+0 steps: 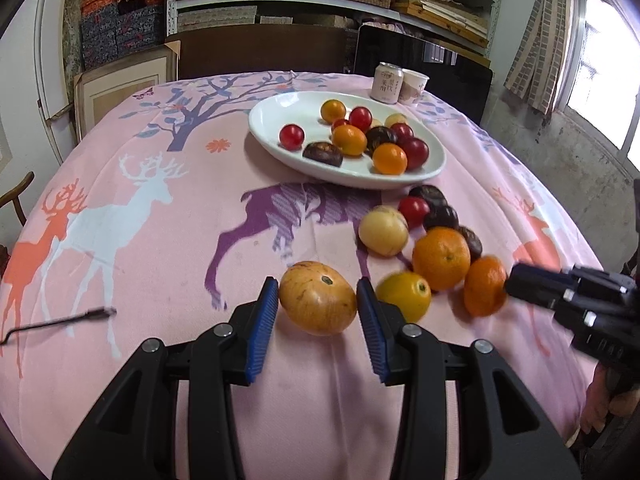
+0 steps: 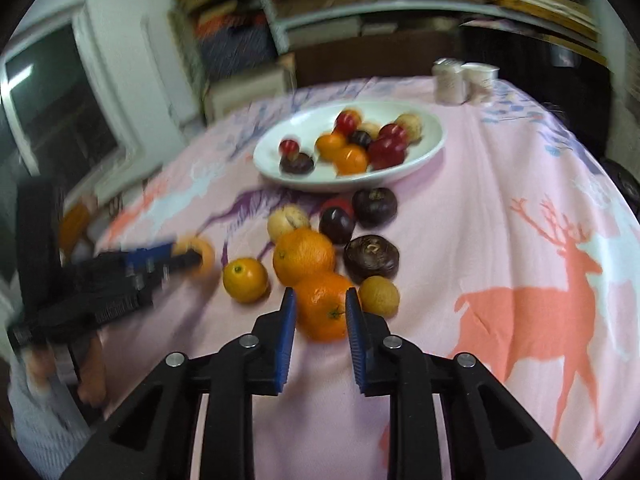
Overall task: Organize fruits
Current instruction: 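Grasp the pale orange fruit with the left tool while the right tool grasps an orange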
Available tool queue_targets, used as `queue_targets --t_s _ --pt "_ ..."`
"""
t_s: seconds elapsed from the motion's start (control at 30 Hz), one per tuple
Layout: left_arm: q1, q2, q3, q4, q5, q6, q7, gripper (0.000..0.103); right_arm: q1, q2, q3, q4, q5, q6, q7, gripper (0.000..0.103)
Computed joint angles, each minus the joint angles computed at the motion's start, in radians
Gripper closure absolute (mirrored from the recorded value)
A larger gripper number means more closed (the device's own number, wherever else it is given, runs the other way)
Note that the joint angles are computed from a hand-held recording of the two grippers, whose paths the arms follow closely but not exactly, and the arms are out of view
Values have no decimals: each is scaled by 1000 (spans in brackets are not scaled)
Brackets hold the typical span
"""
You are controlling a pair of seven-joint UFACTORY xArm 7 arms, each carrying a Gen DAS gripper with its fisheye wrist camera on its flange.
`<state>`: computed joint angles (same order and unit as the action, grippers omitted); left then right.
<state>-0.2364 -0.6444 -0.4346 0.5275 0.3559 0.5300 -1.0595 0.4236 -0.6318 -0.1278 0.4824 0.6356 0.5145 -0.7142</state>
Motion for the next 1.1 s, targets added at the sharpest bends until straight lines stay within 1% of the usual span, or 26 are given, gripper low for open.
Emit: queue_targets --t_s 0.03,0.07,0.1,0.13,0.17,0.23,0.33,0.37,0.43,0.53,0.6,0.67,0.73,0.87,0.93,1.0,1.03,1.07,1.1 --pt "5 12 2 11 3 4 4 63 -8 3 19 -3 -5 -18 -6 76" --pt "2 19 8 13 3 -4 13 63 -1 -5 23 -14 -15 -36 -4 71" --pt "-2 23 10 13 4 -10 20 63 6 -9 20 -19 -19 -29 -7 67" --pt "-6 27 7 12 7 -11 25 63 10 -15 20 -28 -24 -34 -12 57" --pt "-6 29 2 11 8 -9 23 63 6 -15 32 -41 -29 -61 -1 53" --pt "-14 31 6 0 1 -21 18 64 23 4 20 -46 -20 -95 6 53" --pt "-13 31 5 -7 2 -35 10 64 54 43 -17 -23 9 -95 -5 53" --pt "-13 30 7 -9 1 -39 10 64 52 47 -11 -21 9 -100 -3 53" --pt "-12 30 8 -10 -1 -42 10 64 55 52 -7 -21 12 -109 -10 59" --pt "-10 30 7 -10 -1 -44 11 65 60 37 -1 -39 11 -131 -19 60" --pt "-4 29 6 -2 5 -38 13 67 72 24 -19 -45 23 -131 -26 60" --pt "6 31 15 18 13 -36 29 67 82 10 -43 -43 42 -128 -36 60" --pt "24 46 21 53 23 -29 45 67 88 8 -72 -21 61 -101 -48 60" --pt "70 120 23 143 61 -37 71 67 87 52 -96 53 113 -93 -78 60" --pt "82 143 24 177 71 -16 68 67 95 95 -115 112 159 -75 -105 60" --pt "49 110 56 158 40 10 84 67 91 124 -117 151 209 -62 -132 60" --pt "21 61 74 123 16 28 101 67 87 133 -116 163 229 -51 -144 60" --pt "7 5 72 86 6 55 103 66 88 139 -117 171 250 -34 -166 60" --pt "-6 -46 65 55 -4 98 109 62 79 141 -110 172 260 -26 -176 60"
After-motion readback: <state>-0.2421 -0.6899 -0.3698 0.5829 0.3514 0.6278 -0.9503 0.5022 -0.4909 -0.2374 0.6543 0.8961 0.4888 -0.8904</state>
